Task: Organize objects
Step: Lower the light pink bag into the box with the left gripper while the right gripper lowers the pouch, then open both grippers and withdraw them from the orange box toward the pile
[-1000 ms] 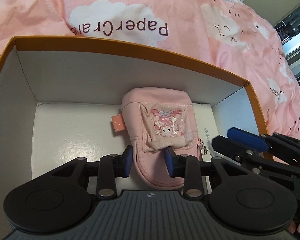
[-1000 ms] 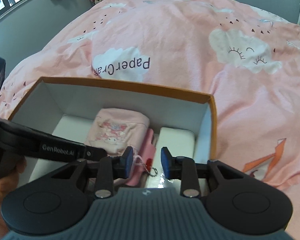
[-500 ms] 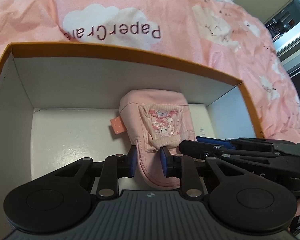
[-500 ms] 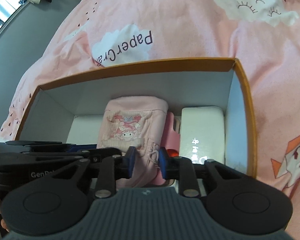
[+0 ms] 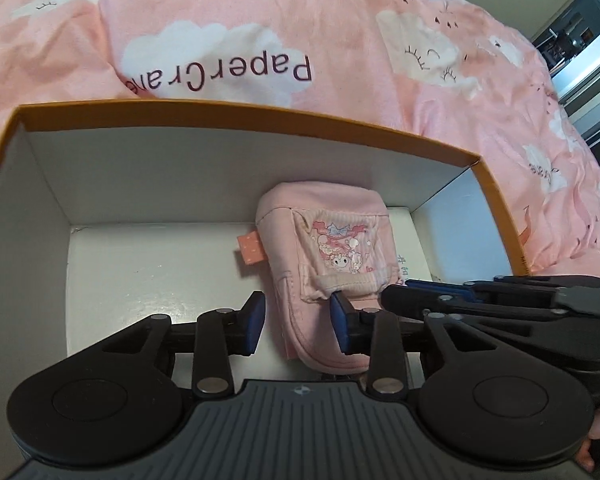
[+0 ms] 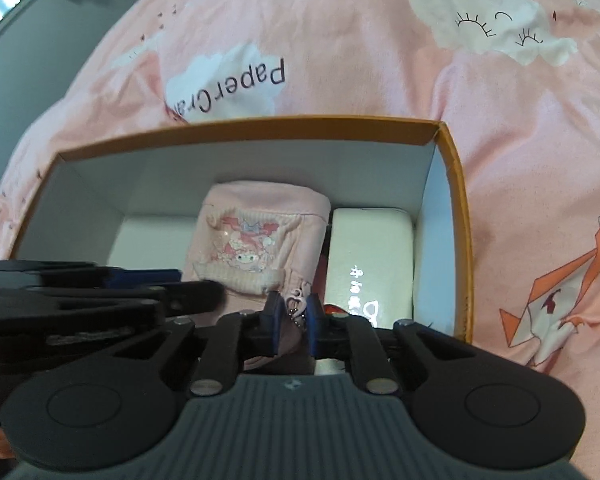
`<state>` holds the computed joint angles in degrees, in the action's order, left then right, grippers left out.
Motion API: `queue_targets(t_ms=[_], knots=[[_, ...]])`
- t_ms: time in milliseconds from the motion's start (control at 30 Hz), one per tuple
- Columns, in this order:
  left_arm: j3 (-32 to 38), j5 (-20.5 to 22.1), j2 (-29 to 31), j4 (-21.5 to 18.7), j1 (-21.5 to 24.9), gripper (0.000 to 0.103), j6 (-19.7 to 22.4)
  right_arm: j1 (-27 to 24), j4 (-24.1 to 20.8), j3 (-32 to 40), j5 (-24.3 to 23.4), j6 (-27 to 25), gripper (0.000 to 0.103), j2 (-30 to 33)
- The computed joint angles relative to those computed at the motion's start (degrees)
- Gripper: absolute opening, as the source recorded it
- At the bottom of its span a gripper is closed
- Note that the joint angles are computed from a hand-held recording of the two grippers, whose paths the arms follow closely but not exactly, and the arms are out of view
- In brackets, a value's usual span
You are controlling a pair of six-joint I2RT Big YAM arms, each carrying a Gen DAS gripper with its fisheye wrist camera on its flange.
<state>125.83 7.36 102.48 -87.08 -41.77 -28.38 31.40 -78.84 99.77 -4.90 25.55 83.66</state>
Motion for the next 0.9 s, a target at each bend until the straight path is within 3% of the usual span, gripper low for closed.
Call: queue_targets(t_ms=[167,300,433,533,633,833,900], knots=[[-3.1,4.1,-1.4,4.2,1.1,0.029,-0.8,0.4,-0.9,0.5,1.8,0.1,0.012,0.3],[-2.4,3.4,-0.5,3.7,0.5,0.027,-0.7,1.5,-1.1,0.4,4.9,-1.5,0.012,0.4],[-2.9,2.1,-1.2,4.3,0.1,0.029,-0.9,1.5,-0.7,0.5,4.9,-1.6,0.014,0.3],[-3.9,-1.0,-2.6,5.7,-0.8,0.030,-1.6,1.8,0.7,-0.2,5.7,-1.8,0.024,-1.2],[-5.9,-7.4,-5.2,8.7,-2.6,0.031,-2.2,2.9,1.5,-0.2,8.3,-2.6,0.037,-2.9],[-10.8,-17.0,-12.3,16.9,-6.7,0.031,-1.5,6.4,5.4,-3.2,15.1,-3.4,0.040,-9.2],[-11.6,-20.7,-14.1,17.8,-8.5,0.031,-0.3,7.8,6.9,-4.9,18.0,-2.2,0.054,-11.9]])
